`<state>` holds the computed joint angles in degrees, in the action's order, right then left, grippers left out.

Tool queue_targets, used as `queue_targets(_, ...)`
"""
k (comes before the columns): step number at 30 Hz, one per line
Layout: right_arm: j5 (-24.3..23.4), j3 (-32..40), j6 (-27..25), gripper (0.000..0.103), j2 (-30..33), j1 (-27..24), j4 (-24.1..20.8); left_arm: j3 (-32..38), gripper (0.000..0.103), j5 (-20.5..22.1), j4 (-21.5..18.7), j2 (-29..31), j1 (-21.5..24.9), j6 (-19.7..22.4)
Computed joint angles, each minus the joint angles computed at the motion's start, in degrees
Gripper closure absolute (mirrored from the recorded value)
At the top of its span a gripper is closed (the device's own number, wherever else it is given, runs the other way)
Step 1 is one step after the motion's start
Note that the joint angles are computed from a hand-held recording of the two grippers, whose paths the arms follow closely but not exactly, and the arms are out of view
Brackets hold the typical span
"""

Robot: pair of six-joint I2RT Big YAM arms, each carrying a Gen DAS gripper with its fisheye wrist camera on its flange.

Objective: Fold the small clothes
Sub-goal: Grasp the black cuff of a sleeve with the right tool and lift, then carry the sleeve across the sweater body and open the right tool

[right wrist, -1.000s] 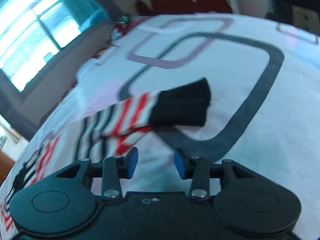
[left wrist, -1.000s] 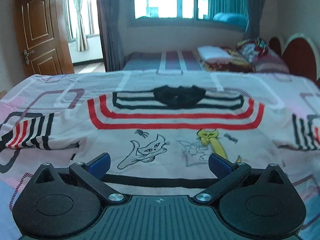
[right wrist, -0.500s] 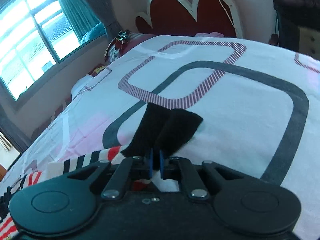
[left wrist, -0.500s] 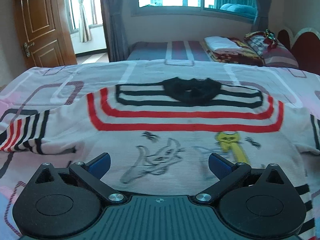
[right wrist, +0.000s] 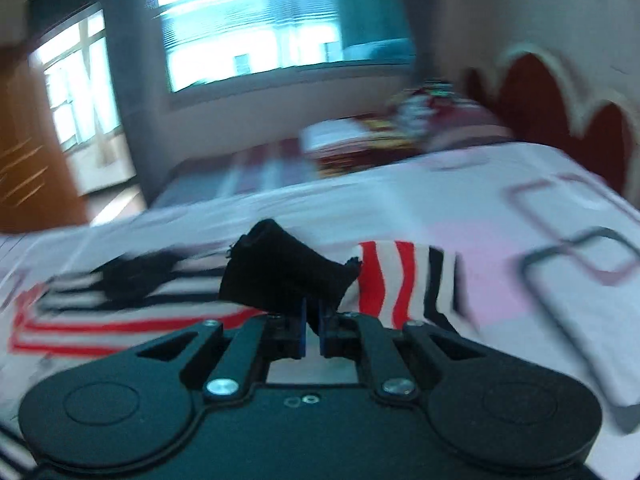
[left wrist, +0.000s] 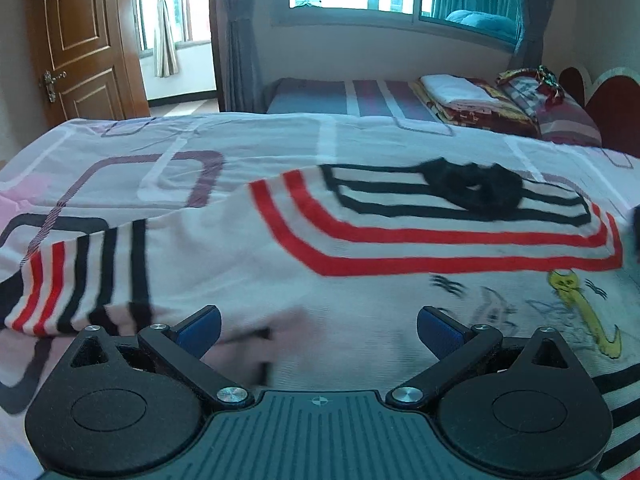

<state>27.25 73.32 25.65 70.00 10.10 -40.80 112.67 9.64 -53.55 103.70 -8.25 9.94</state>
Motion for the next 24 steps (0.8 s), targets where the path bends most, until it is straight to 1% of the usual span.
queue_targets(1,-0.2,1.8,0.3,0.096,3.0,2.5,0.2,1.0,0.000,0.2,-0.5,0.7,0.8,0.5)
queue_targets(3,-0.5,4.6,1.4,0.096,7.2,5.8,0.5,2.3,0.000,1.0,-1.2,1.5,2.1,1.3)
queue_targets(5,-0.5,7.7,2.1,0.096,11.3,8.6,0.6,4.2,0.000,2.6,-2.9,2.8,3.5,1.6)
queue_targets(6,-1.1,9.2,2.3,0.098,13.1,9.7,0.8,5.0,0.000,3.9,-3.7,3.3,4.2,1.7)
queue_targets(7,-2.5,10.1,2.3,0.102,14.3,10.2,1.3,5.6,0.000,4.9,-4.4,3.8,4.7,2.1)
queue_targets(10,-3.5,14.2,0.7,0.101,18.6,12.5,1.3,5.4,0.000,5.9,-4.5,3.7,5.6,3.5)
queue_targets(12,-4.5,16.2,0.2,0.101,20.7,13.2,0.5,5.6,0.000,7.8,-5.2,3.7,6.0,3.8)
queue_targets(13,-4.2,16.8,0.2,0.101,21.3,13.6,-0.1,5.7,0.000,8.9,-5.5,3.7,6.2,3.9)
queue_targets(14,-2.4,16.2,0.7,0.101,20.7,14.5,0.0,5.8,0.000,9.9,-5.7,3.7,6.3,4.1)
queue_targets(15,0.2,15.7,0.5,0.091,19.9,15.0,0.4,5.8,0.000,10.7,-5.8,3.7,6.2,4.1)
queue_targets(16,3.3,15.5,0.1,0.069,19.3,15.4,0.2,5.9,0.000,11.3,-5.9,3.9,6.0,3.6)
queue_targets(17,5.3,14.8,-0.5,0.057,18.3,15.3,0.0,5.9,0.000,11.6,-6.0,4.0,5.8,3.1)
queue_targets(18,7.7,14.2,-0.8,0.028,17.4,15.1,-0.8,5.8,0.000,11.9,-5.9,4.0,5.4,2.3)
queue_targets(19,9.2,13.2,-1.4,0.017,16.3,14.6,-1.2,5.5,0.000,12.2,-5.7,3.9,5.0,1.6)
queue_targets(20,9.6,12.5,-2.1,0.021,15.6,13.9,-1.2,5.2,0.000,12.5,-5.5,3.7,4.5,0.9)
queue_targets(22,7.3,12.1,-1.0,0.043,14.6,11.9,-3.6,5.7,0.000,13.5,-6.6,3.9,3.7,-0.1)
queue_targets(24,4.7,11.9,-0.8,0.050,14.4,10.3,-5.8,5.8,0.000,14.7,-7.4,3.9,3.1,-0.6)
